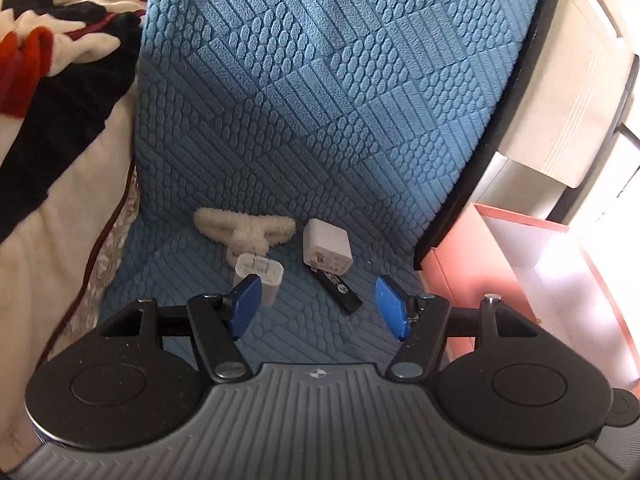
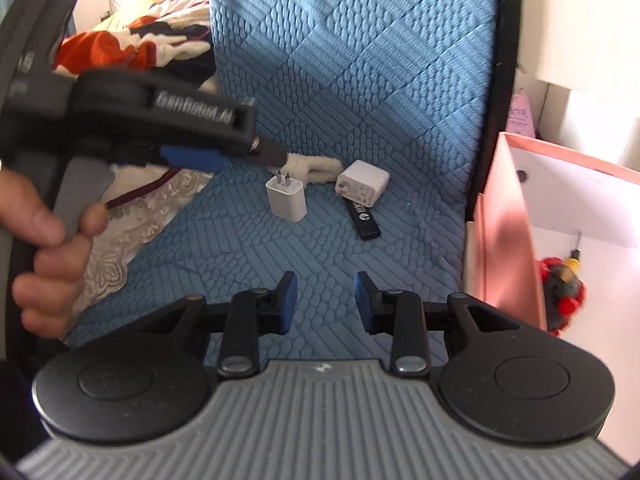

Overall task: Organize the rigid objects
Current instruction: 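Grasp the white charger with the left tool while the right tool grasps the black USB stick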

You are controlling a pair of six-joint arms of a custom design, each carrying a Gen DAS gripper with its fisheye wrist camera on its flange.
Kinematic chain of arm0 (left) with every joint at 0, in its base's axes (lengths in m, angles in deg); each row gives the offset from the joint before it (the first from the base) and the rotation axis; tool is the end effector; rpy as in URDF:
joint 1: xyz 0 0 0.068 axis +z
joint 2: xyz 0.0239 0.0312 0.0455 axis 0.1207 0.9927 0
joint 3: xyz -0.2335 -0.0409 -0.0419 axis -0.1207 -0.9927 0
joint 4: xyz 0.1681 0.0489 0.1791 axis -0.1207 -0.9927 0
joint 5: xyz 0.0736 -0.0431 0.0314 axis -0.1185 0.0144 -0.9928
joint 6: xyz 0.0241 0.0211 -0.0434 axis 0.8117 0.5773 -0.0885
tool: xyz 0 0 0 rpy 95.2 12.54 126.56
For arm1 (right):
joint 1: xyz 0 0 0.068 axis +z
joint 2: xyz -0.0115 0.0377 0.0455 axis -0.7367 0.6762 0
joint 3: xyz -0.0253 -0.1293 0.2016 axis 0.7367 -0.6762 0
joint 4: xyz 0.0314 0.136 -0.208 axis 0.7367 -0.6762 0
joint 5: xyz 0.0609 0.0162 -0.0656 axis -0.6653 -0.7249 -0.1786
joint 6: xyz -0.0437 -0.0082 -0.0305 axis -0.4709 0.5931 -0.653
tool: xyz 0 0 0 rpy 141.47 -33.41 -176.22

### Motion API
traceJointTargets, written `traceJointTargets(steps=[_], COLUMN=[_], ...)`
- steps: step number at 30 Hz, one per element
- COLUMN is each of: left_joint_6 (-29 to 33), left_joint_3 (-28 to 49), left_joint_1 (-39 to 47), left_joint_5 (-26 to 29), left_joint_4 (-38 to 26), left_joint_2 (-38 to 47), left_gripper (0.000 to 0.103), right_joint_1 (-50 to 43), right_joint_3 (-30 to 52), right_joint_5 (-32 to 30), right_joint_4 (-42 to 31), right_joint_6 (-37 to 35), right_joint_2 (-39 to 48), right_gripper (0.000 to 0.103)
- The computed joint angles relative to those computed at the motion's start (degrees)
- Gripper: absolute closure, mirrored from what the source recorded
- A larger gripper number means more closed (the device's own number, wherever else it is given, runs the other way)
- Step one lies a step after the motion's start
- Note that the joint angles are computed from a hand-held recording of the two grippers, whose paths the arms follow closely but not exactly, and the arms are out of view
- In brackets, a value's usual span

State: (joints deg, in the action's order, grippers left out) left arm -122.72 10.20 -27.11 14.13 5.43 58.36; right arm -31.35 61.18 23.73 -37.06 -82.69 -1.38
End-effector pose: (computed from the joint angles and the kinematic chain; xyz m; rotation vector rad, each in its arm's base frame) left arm 0.1539 -0.0838 0.2040 -0.5275 2.2511 -0.1398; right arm 0.1934 0.0714 0.2380 -0.9731 2.2598 0.4928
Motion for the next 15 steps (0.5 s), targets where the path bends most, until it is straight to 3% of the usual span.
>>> traceJointTargets(steps=[3, 7, 15], left_joint_6=[4.3, 4.7, 6.3], left_joint_3=[-0.7, -4.4, -6.7], left_joint_1=[5.8, 16.0, 25.9], left_joint_5=[3.6, 15.1, 26.9], left_joint_4=[4.0, 11.0, 20.9], left_joint_2=[2.9, 4.1, 12.2], left_gripper=[0.034, 0.032, 0.032], right_joint_1=[2.0, 4.1, 6.8], right_joint_3=[1.8, 3.7, 9.1], right_joint_5=[0.1, 1.9, 6.0], right_joint_4=[1.5, 4.8, 12.9], right_joint_6=[0.9, -0.2, -0.6], right_joint_2=[3.4, 8.0, 21.7], right_gripper=[0.068, 0.069, 0.068])
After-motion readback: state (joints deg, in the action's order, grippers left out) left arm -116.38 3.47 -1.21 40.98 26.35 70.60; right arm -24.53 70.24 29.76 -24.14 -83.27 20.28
